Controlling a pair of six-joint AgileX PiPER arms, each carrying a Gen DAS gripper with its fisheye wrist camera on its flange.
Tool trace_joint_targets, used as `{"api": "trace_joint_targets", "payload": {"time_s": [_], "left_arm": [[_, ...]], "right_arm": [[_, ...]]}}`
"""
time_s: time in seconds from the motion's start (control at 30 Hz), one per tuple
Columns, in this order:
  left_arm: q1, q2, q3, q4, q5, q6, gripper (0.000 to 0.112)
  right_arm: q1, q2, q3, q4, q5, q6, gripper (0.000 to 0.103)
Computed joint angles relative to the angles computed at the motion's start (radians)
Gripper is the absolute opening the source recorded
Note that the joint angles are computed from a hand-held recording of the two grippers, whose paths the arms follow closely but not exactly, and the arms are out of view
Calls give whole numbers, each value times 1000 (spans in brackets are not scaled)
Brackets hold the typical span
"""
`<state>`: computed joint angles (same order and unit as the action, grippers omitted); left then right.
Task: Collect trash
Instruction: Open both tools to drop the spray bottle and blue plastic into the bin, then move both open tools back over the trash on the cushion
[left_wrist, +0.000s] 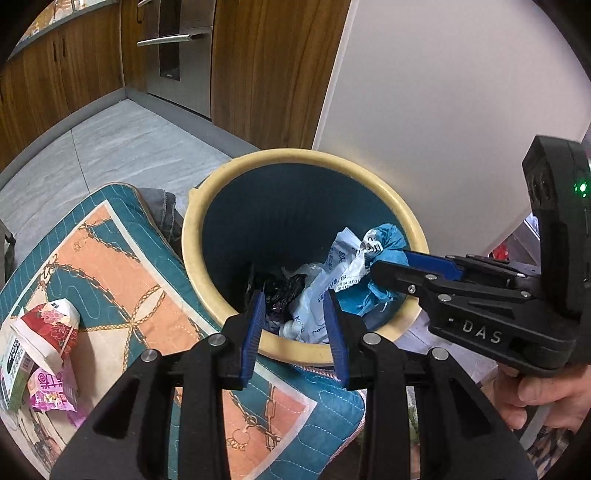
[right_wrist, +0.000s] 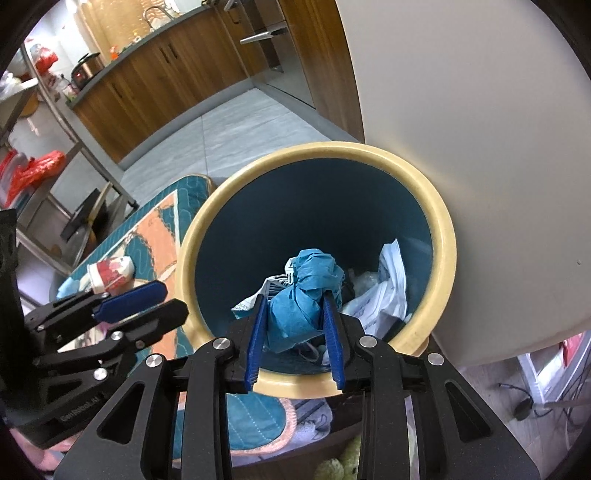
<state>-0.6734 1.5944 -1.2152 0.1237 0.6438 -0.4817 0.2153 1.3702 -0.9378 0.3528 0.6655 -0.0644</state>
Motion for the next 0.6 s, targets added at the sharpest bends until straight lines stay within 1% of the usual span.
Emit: {"api": "trace_joint_targets", "payload": {"time_s": [0.2,0.23,0.27,0.3,0.33,0.37,0.4,0.47,0.6], "left_arm": [[11,-36,26,2,1,-16,34],[11,-45,32,9,2,-24,36],[11,-56,38,16,3,-30,43],[11,-70,48,29,3,-42,48],[10,-87,60,45,2,-57,56],[9,-101,71,60,2,-72,61],[10,-119,84,76,7,-86,64],[14,-148,108,91,13,-99,66],[27,-195,144,138,33,-140,77]], "right_arm": [[9,1,-2,-20,-5,23,40],[8,1,-2,-20,-6,24,40],[6,1,1,-14,-9,20,40],[7,-1,0,-14,-10,24,40],[9,-2,-1,-10,-10,23,40],[10,-3,-2,-3,-10,19,40],[12,-8,1,2,-12,16,41],[25,-13,-3,6,-13,14,42],[56,-12,-15,2,-10,28,43]]}}
